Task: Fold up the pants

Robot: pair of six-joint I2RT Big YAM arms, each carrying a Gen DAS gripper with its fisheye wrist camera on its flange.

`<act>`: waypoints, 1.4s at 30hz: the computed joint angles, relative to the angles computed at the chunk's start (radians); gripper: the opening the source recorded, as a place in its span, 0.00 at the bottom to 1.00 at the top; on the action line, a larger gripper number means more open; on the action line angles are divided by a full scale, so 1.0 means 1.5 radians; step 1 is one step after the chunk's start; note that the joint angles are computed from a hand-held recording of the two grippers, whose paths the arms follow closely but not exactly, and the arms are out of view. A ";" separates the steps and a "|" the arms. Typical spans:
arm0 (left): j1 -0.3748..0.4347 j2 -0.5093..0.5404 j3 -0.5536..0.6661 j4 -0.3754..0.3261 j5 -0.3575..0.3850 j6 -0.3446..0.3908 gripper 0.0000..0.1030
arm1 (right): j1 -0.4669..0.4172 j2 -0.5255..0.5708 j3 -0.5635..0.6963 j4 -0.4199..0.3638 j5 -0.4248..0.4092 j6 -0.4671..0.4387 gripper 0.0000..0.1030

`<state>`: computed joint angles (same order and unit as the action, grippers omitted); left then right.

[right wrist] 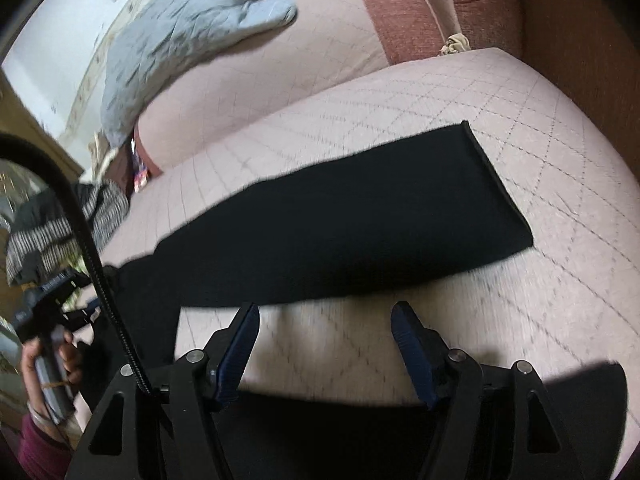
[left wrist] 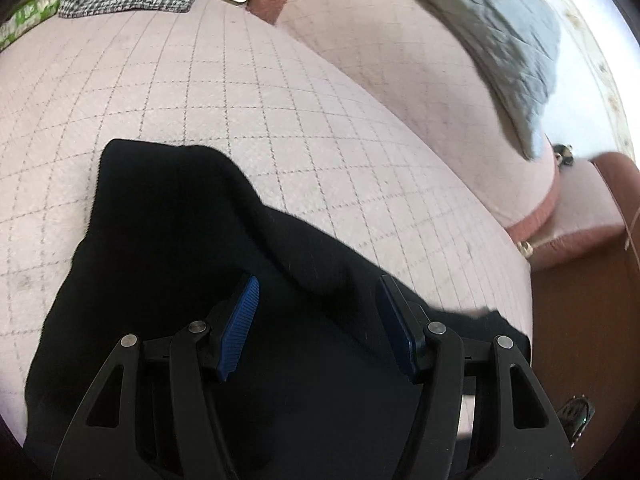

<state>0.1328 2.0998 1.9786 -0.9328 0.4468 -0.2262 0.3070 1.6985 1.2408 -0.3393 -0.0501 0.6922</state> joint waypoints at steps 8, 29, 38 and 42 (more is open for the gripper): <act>-0.018 0.037 0.043 0.013 -0.040 -0.011 0.57 | -0.041 0.018 -0.043 0.150 -0.017 0.167 0.05; 0.064 -0.267 -0.353 0.095 0.072 0.196 0.09 | 0.039 -0.302 -0.256 0.071 0.018 0.090 0.04; 0.056 -0.262 -0.390 0.112 0.031 0.186 0.08 | 0.042 -0.268 -0.253 0.039 0.005 0.128 0.04; 0.056 -0.297 -0.421 0.131 0.033 0.188 0.08 | 0.048 -0.283 -0.250 0.030 0.016 0.133 0.04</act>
<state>0.2167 1.6540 1.3467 -0.7358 0.4961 0.0565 0.3796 1.2747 0.8659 -0.2946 -0.0267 0.8924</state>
